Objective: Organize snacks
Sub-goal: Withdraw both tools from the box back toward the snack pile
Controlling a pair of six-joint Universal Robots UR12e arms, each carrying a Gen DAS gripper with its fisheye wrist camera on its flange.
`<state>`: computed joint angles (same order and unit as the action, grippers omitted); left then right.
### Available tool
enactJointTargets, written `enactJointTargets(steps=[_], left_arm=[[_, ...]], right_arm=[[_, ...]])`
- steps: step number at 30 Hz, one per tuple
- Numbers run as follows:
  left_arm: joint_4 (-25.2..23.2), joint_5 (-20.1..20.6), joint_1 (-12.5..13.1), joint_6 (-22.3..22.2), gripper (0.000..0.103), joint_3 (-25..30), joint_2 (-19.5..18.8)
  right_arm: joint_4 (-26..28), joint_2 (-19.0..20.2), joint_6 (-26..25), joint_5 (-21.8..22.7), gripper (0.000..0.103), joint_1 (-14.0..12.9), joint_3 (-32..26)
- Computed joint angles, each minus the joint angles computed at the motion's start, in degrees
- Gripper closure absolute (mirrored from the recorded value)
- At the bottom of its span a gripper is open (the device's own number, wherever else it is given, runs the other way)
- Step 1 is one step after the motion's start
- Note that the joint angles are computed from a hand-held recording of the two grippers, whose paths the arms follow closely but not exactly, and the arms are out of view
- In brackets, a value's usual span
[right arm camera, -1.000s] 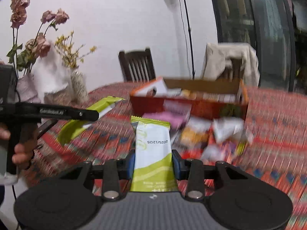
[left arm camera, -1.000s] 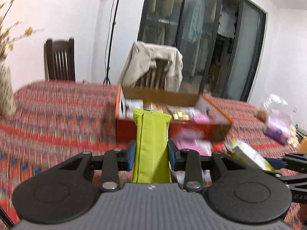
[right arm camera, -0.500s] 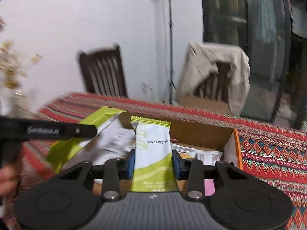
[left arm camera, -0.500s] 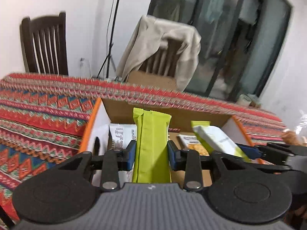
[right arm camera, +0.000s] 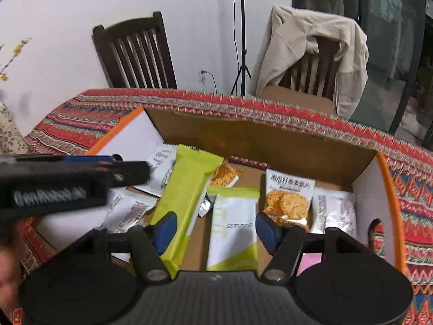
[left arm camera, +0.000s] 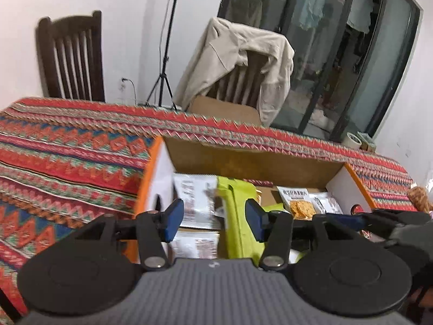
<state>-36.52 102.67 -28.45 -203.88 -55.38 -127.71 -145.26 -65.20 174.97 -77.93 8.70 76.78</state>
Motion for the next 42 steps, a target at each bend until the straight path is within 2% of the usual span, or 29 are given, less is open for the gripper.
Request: enactJointTargets(steps=[2,4,6,8,9,13,17,21,25,27,31,35,42], left_arm=[[1.8,0.23,-0.09,1.3,0.047,-2.14,1.81],[3.89,0.75,-0.35,2.95,0.038,-4.22,3.49],[6.53,1.64,-0.98,4.63,0.033,-7.07,5.64],[9.79,2.01,-1.69,7.02,0.031,-10.38,7.9],[11.41,2.46,-2.13,8.22,0.027,-11.8,8.82],[20.38,7.31,-4.88,13.45,0.009,-18.9,12.75],[26.47,10.96,-7.63,15.39,0.004,-24.6,15.53],[31.2,14.3,-10.41,14.24,0.001,-29.44,17.22],[38.18,16.52,-12.78,15.02,0.0,-33.91,17.82],[40.2,17.13,-13.69,14.42,0.0,-35.71,18.03],[40.53,16.76,-14.84,11.8,0.0,-38.91,18.76],[39.32,19.21,-16.32,10.61,0.0,-41.34,19.35],[35.1,19.94,-16.45,6.28,0.0,-43.23,20.42]], right_arm=[[-1.48,-1.27,0.37,-0.26,0.04,-0.45,0.96],[-3.38,-2.84,0.26,-0.4,0.039,-1.09,2.42],[-5.64,-4.87,-0.09,0.07,0.037,-1.91,4.44],[-8.07,-7.21,-0.61,0.14,0.027,-2.62,6.97],[-9.52,-8.46,-0.9,-0.2,0.026,-2.89,8.48],[-15.1,-13.7,-3.14,-0.89,0.022,-3.99,15.07],[-23.67,-19.51,-4.51,-0.47,0.006,-5.4,23.55],[-29.63,-24.6,-2.91,0.23,0.0,-6.41,31.27],[-33.97,-28.41,-0.87,2.09,0.0,-7.07,38.03],[-36.59,-29.88,0.4,1.61,0.0,-6.9,41.22],[-39.35,-31.67,3.09,0.89,0.0,-6.26,46.21],[-39.23,-33.07,4.56,-0.41,0.0,-5.19,50.25],[-40.45,-34.66,5.1,-3.78,0.0,-2.91,54.24]])
